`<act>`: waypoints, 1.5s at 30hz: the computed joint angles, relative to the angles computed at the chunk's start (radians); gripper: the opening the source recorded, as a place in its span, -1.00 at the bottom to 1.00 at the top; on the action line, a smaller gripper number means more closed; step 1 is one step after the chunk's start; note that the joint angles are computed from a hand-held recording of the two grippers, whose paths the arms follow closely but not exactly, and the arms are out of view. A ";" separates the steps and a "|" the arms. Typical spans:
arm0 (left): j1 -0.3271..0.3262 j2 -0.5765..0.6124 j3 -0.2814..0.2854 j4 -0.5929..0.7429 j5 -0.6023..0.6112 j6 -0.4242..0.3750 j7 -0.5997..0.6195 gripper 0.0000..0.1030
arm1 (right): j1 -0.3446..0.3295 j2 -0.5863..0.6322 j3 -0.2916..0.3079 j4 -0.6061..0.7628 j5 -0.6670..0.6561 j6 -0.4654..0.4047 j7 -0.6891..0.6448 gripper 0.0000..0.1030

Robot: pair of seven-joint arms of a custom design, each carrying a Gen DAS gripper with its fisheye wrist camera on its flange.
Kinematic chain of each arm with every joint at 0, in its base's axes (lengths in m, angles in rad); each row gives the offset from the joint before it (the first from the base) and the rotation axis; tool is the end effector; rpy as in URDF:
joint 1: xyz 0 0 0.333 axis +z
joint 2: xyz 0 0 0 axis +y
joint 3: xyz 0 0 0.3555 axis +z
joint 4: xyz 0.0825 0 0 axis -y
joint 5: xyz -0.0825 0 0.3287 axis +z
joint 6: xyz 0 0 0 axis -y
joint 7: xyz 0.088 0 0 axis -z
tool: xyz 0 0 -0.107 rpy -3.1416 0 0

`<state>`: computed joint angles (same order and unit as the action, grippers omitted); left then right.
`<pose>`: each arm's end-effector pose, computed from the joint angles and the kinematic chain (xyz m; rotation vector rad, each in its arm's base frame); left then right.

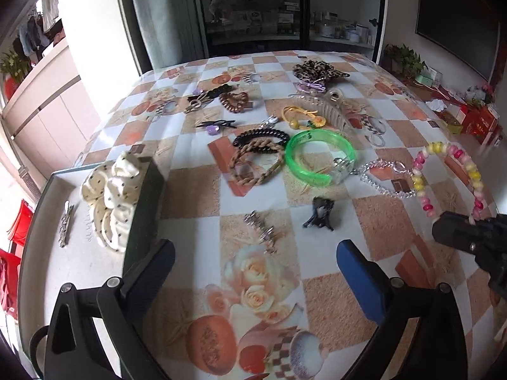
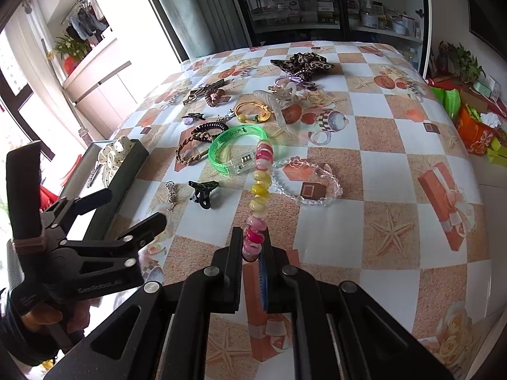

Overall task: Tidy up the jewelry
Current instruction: 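Grasp black claw clip with left tool while right tool holds bracelet, then drop claw clip into tray with left tool while right tool releases bracelet there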

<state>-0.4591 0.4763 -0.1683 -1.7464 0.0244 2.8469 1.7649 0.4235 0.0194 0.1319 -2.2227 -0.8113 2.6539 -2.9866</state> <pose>0.5628 -0.3835 0.4456 -1.0307 2.5371 -0.7946 0.4282 0.2889 0.4776 -1.2869 2.2207 -0.4595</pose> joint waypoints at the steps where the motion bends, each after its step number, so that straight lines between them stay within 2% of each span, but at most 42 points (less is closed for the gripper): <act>1: -0.002 0.007 -0.006 0.011 -0.001 -0.002 0.006 0.99 | -0.001 -0.004 -0.001 -0.007 -0.005 0.005 0.008 -0.82; 5: -0.018 0.028 -0.022 0.042 0.006 -0.006 0.038 0.98 | -0.007 -0.020 -0.002 -0.033 -0.018 0.016 0.034 -0.82; 8: -0.019 0.056 -0.047 0.087 -0.012 -0.056 0.074 0.67 | -0.016 -0.033 -0.001 -0.056 -0.025 0.027 0.053 -0.82; 13: -0.054 0.088 -0.024 0.131 -0.009 -0.096 0.053 0.66 | -0.030 -0.051 0.004 -0.084 -0.037 0.040 0.082 -0.82; 16: -0.059 0.103 -0.020 0.150 -0.007 -0.121 0.044 0.40 | -0.037 -0.055 0.005 -0.095 -0.042 0.049 0.086 -0.82; 19: -0.037 0.111 -0.048 0.161 -0.033 -0.147 0.061 0.12 | -0.043 -0.053 0.006 -0.101 -0.047 0.059 0.095 -0.82; 21: -0.025 0.110 -0.063 0.159 -0.053 -0.150 0.078 -0.37 | -0.045 -0.051 0.006 -0.102 -0.049 0.063 0.100 -0.82; 22: -0.017 0.109 -0.073 0.161 -0.064 -0.155 0.092 -0.49 | -0.045 -0.050 0.006 -0.102 -0.048 0.064 0.100 -0.82; 24: 0.005 0.105 -0.099 0.160 -0.101 -0.169 0.121 -0.49 | -0.044 -0.049 0.007 -0.101 -0.046 0.064 0.100 -0.82; 36: 0.140 -0.040 -0.202 0.007 -0.353 -0.108 0.317 -0.49 | -0.017 -0.041 0.024 -0.045 -0.021 0.008 0.066 -0.82; 40: 0.178 -0.092 -0.216 -0.039 -0.446 -0.095 0.387 -0.49 | -0.002 -0.023 0.026 -0.004 -0.009 -0.004 0.041 -0.82; 45: 0.206 -0.148 -0.204 -0.088 -0.532 -0.075 0.454 -0.49 | 0.023 0.014 0.027 0.066 0.018 -0.029 -0.013 -0.82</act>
